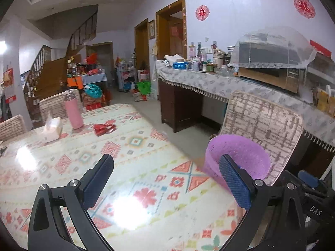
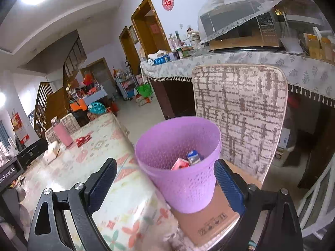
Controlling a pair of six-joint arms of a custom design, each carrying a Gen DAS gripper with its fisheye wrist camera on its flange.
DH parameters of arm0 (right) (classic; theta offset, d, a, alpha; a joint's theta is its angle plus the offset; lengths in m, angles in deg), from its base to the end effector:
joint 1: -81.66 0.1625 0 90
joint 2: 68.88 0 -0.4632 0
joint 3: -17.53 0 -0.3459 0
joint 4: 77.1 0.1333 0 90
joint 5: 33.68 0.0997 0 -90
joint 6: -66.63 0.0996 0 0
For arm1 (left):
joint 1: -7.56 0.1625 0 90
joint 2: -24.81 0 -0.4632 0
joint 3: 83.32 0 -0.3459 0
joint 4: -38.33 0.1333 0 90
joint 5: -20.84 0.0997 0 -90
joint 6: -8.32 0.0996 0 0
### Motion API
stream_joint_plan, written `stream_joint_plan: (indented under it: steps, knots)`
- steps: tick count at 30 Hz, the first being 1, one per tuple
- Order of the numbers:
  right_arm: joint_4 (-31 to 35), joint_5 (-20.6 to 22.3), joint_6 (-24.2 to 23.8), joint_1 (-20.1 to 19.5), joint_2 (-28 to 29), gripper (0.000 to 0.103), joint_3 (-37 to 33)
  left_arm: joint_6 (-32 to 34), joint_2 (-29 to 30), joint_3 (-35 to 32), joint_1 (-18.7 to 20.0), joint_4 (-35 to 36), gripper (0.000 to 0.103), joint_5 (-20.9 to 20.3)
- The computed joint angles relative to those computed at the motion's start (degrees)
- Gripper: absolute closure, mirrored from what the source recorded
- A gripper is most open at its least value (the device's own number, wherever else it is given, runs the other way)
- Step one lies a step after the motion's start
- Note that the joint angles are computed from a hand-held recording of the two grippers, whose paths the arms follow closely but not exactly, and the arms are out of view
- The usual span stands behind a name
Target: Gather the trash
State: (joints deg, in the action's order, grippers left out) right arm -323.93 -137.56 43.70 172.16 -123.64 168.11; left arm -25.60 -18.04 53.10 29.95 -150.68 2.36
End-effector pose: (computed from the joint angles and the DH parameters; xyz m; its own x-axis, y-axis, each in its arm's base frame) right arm 0.1126 -0.3641 0.2370 -0.8941 -0.0034 0.4479 -0.3828 0.5248 -0.7603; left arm -0.3019 -0.3707 0.1103 -0.6828 0.0032 -0.7306 0.6500 0.4591 -0.6055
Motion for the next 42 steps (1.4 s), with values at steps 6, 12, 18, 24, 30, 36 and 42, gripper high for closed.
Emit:
stream_joint_plan:
  steps: [6,12,18,24,30,36,42]
  knots:
    - [-2.62,-3.82,-1.05,2.51,2.63,0.007,1.99,-6.08,-0.4,3.17,-0.79,1.85,0.003,-1.5]
    - [-5.94,-7.77,-3.3,4.48,5.59,0.007,2.16,-9.28,-0.41,3.91,-0.32,3.27,0.003,-2.84]
    - [-5.42,-8.72,-4.13,4.3,6.26,0.007,1.84,-9.69,0.14,3.85,0.52,3.44,0.003,-4.04]
    - [-4.72,-8.23,-4.32,2.44,6.36,0.007,1.91,-9.61,1.69,3.03,1.57,3.95,0.003,-7.12]
    - [-4.09,-7.83,-4.85,0.63,6.42,0.007,1.71,-9.77,3.49,2.43,2.07,3.43,0.003,-9.59]
    - [-3.79,-7.4,-5.76,-1.17,6.52,0.007,1.77,-10.87,4.76,1.34,2.87,4.91,0.003,-11.51]
    - [-4.42,-7.18,-6.23,-2.3,6.91,0.007,1.85,-11.0,5.5,0.39,3.28,6.13,0.003,-12.04]
